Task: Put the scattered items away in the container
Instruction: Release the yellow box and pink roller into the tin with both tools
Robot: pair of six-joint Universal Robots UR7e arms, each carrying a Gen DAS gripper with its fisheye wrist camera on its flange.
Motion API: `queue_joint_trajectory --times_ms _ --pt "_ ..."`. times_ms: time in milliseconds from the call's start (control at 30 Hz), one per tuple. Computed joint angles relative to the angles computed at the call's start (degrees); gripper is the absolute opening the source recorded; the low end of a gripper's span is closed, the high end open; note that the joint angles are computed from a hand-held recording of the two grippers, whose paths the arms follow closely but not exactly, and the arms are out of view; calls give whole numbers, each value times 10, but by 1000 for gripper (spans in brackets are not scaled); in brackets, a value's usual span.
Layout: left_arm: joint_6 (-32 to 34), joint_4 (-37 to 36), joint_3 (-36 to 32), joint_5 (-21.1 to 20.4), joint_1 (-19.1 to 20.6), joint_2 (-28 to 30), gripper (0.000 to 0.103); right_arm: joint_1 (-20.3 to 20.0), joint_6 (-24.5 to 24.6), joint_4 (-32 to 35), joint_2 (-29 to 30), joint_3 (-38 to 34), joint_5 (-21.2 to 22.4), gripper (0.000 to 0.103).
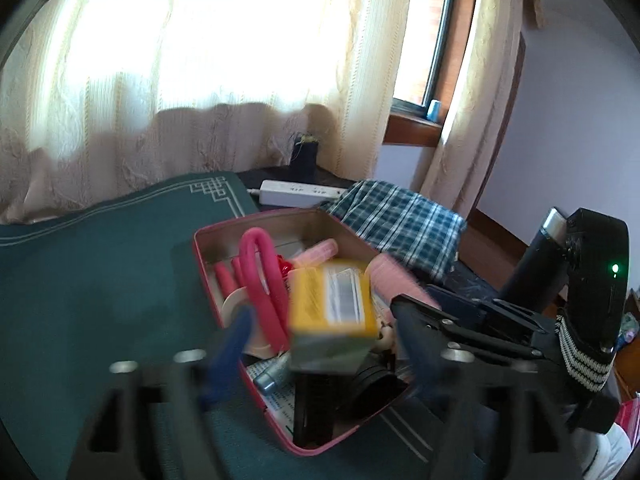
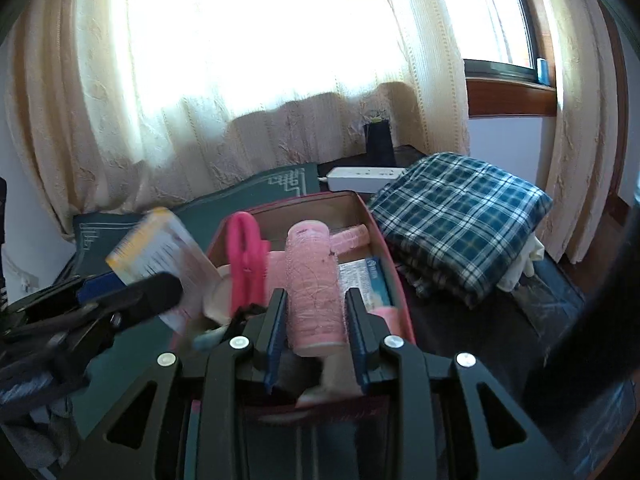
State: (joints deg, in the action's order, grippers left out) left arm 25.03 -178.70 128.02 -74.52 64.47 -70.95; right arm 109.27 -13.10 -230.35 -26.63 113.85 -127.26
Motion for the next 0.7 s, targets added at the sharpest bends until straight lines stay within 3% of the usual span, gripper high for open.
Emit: queue_joint_trajectory --times_ms 67,133,300,400,500,700 --pt "0 -16 5 -2 8 -3 81 -4 3 -15 -1 13 6 54" --pt "-3 -28 10 8 15 -11 81 -1 0 -47 6 26 -8 75" --pt "-11 -53 36 19 21 -47 82 9 2 -77 8 65 -15 77" --pt "-12 -109 72 44 7 -68 103 23 4 -69 7 83 -25 80" --pt "0 -162 102 56 -19 -80 103 43 11 -37 1 95 -48 83" --pt "96 -357 169 204 -113 -44 103 59 16 -40 0 100 -70 85"
